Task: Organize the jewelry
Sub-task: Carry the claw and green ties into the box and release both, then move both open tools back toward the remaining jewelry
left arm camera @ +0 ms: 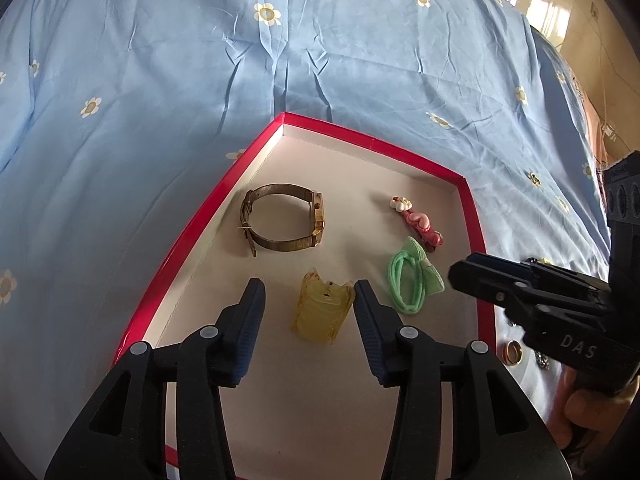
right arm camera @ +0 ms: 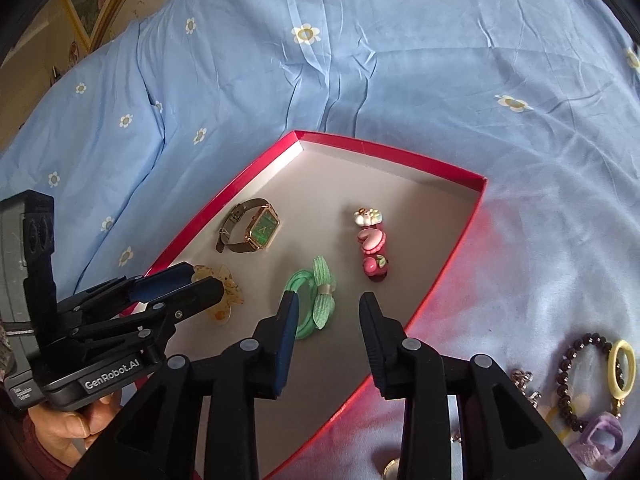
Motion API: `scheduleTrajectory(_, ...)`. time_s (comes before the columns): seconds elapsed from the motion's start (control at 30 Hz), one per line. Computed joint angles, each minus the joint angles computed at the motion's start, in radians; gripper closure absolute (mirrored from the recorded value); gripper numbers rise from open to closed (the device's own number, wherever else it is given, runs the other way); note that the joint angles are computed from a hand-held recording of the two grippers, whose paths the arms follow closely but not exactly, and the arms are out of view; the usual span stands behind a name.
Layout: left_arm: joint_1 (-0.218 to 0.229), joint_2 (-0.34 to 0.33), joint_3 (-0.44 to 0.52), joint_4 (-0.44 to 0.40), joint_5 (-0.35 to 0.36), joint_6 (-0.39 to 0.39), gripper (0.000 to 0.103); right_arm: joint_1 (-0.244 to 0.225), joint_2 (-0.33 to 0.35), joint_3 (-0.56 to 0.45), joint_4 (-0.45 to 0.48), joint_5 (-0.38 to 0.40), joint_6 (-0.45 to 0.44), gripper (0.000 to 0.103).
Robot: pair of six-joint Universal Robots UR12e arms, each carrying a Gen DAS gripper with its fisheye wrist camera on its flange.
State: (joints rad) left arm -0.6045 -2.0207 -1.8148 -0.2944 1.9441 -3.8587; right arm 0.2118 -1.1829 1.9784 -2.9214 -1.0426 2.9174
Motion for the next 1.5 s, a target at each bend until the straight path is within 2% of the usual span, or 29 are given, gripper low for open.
scheduleTrajectory(0.43,-0.016,0.005,-0.004,0.001,0.002,-0.007,0.048,-0.074,-0.082,0.105,-0.099,0.052,0.060,0.058)
scheduleTrajectory(0.5,-0.024,0.012,-0.007,0.005,0.011,-0.008,0.043,-0.091,-0.097,0.124,-0.112,0.057,0.071,0.057)
scheduleTrajectory(0.57,-0.035,0.019,-0.010,0.017,0.023,-0.015,0.031,-0.109,-0.109,0.143,-0.129,0.063,0.083,0.055)
scheduleTrajectory(0.67,-0.053,0.025,-0.006,0.012,0.049,-0.021,0.023,-0.140,-0.131,0.176,-0.154,0.062,0.102,0.049)
scheduleTrajectory(0.87,-0.086,0.022,0.020,-0.008,0.042,-0.034,0.011,-0.207,-0.174,0.241,-0.181,0.046,0.135,0.040)
scheduleTrajectory(1.03,-0.120,-0.009,0.077,-0.053,0.045,0.006,0.004,-0.260,-0.206,0.294,-0.213,0.024,0.156,0.040)
scheduleTrajectory(1.2,-0.138,-0.039,0.122,-0.046,0.003,0.069,0.004,-0.298,-0.224,0.328,-0.234,-0.003,0.173,0.039)
scheduleTrajectory(1.3,-0.150,-0.058,0.156,-0.095,0.018,0.076,0.004,-0.313,-0.227,0.339,-0.241,-0.008,0.178,0.039)
scheduleTrajectory(1.5,-0.157,-0.078,0.177,-0.103,0.002,0.113,0.004,-0.334,-0.229,0.352,-0.248,-0.004,0.176,0.039)
